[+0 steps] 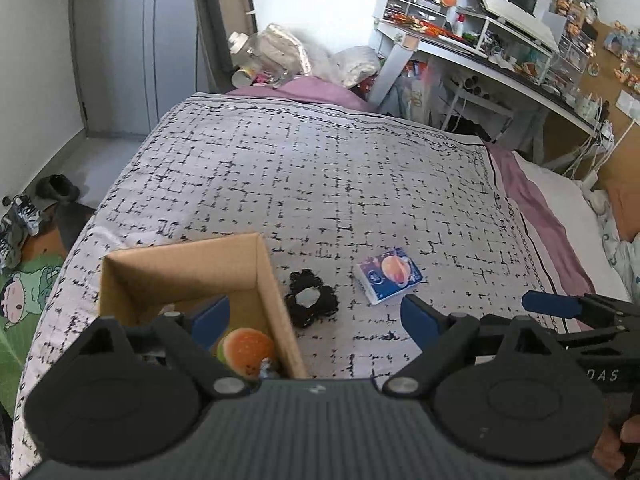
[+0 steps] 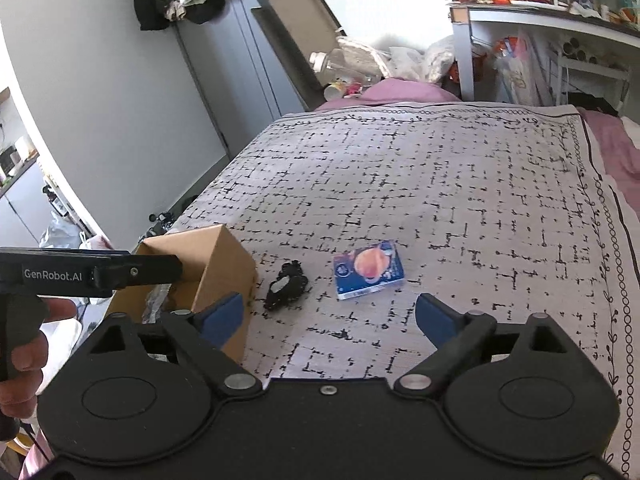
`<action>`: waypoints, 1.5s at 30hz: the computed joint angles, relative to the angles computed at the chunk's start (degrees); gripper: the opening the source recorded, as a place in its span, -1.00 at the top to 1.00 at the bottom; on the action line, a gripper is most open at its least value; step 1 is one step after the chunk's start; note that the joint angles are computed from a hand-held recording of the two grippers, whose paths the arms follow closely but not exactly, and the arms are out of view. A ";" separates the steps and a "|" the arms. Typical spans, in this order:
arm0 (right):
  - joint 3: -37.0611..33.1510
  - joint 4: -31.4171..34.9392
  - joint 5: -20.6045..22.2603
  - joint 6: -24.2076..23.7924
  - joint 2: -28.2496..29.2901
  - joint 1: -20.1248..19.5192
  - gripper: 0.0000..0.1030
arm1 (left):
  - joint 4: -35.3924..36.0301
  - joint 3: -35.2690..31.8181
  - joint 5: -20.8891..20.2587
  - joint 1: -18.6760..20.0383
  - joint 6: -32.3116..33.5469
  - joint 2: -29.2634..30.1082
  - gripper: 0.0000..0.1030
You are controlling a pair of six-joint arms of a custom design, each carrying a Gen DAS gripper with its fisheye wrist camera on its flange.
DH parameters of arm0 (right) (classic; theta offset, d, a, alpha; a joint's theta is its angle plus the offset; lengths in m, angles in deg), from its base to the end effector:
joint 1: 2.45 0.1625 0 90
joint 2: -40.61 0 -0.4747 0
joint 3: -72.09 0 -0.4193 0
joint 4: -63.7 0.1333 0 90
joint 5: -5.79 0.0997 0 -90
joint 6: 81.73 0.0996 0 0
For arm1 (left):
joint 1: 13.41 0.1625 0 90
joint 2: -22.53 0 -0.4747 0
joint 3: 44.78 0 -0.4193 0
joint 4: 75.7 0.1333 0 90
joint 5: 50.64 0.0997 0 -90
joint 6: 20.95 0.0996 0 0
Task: Organize soft objects
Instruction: 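Lower the left tool onto the black hair tie and close its fingers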
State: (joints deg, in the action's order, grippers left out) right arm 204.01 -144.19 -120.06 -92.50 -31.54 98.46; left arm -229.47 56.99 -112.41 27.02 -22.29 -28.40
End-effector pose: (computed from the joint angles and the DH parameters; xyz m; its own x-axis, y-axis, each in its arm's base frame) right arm 0.1640 -0.4550 0.2941 -0.8557 0.2321 0.4625 -0.2645 0.5720 -0.7764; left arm -0.4012 -0.5788 0.1427 -0.6691 0.5871 -0.4557 0.7264 0.6460 -0.2345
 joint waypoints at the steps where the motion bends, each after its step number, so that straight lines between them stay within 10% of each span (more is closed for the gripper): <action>1: 0.15 0.03 0.27 0.04 -0.22 -0.31 -0.80 | -0.02 -0.19 -0.02 -0.11 0.29 0.30 -0.77; 24: -0.03 6.64 11.70 2.91 -4.47 -10.07 -0.55 | 3.41 -6.92 1.76 -0.63 1.41 9.94 -0.30; 45: -3.33 9.07 16.05 -6.96 -2.08 -14.87 -0.55 | 14.25 -15.60 13.95 -0.81 0.47 20.26 -0.06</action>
State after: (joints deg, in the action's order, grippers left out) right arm 200.68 -135.11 -104.01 -99.45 -33.63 83.59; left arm -215.22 41.39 -98.46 26.21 -21.81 -8.14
